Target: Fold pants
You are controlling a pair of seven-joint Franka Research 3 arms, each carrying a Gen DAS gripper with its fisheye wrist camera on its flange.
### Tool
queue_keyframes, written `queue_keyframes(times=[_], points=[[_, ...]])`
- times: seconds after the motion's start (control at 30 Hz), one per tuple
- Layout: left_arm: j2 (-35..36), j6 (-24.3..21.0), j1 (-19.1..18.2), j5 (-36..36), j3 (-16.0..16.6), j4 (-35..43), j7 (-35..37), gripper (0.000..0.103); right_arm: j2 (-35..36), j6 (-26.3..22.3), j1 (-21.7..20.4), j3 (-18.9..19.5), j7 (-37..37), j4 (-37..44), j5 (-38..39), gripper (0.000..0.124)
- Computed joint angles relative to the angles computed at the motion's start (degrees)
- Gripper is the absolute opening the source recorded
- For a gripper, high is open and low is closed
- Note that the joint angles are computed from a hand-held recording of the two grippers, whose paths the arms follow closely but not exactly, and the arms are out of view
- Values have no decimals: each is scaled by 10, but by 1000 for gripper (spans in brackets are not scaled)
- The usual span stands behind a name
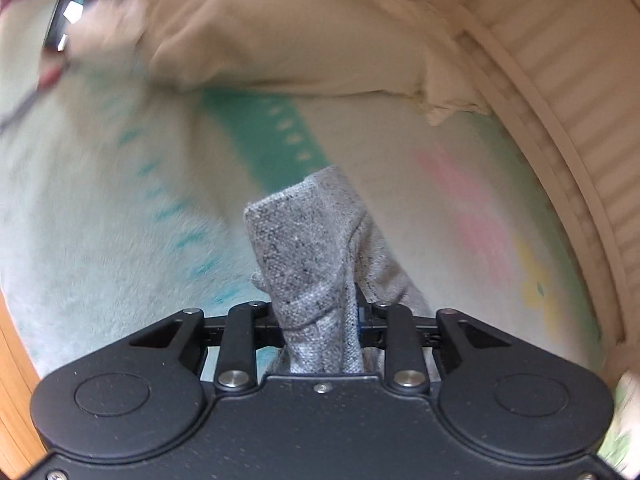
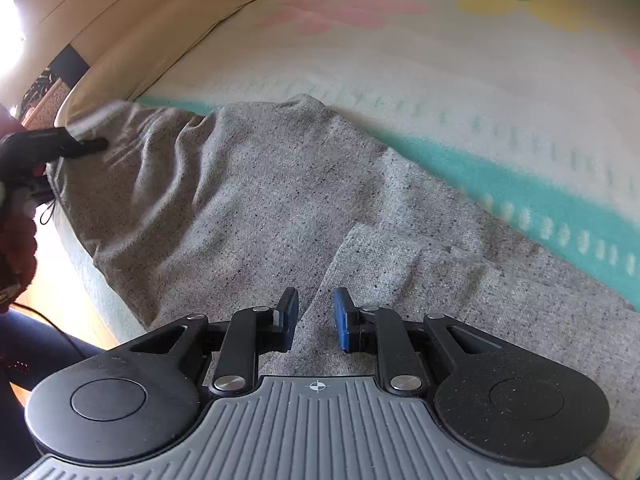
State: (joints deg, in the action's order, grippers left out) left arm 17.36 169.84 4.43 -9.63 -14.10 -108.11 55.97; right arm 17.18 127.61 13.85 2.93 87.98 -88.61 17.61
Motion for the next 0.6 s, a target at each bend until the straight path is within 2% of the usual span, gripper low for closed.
queue_keyframes(times=[0.1,0.27,0.37,0.6], points=[[-25,15,0,11,-13,-9,36,34,9,-35,-1,8,-22,5,8,20],[-62,20,-5,-2,-34,-9,115,33,-6,-24,-2,15,-52,-22,46,20],[-83,15,-30,5,-24,-9,136,33,-19,-16,-8,13,-63,-35,70,19],[-105,-15,-95,9,-20,14,186,33,-81,55,-27,-8,-22,-102,100,19]])
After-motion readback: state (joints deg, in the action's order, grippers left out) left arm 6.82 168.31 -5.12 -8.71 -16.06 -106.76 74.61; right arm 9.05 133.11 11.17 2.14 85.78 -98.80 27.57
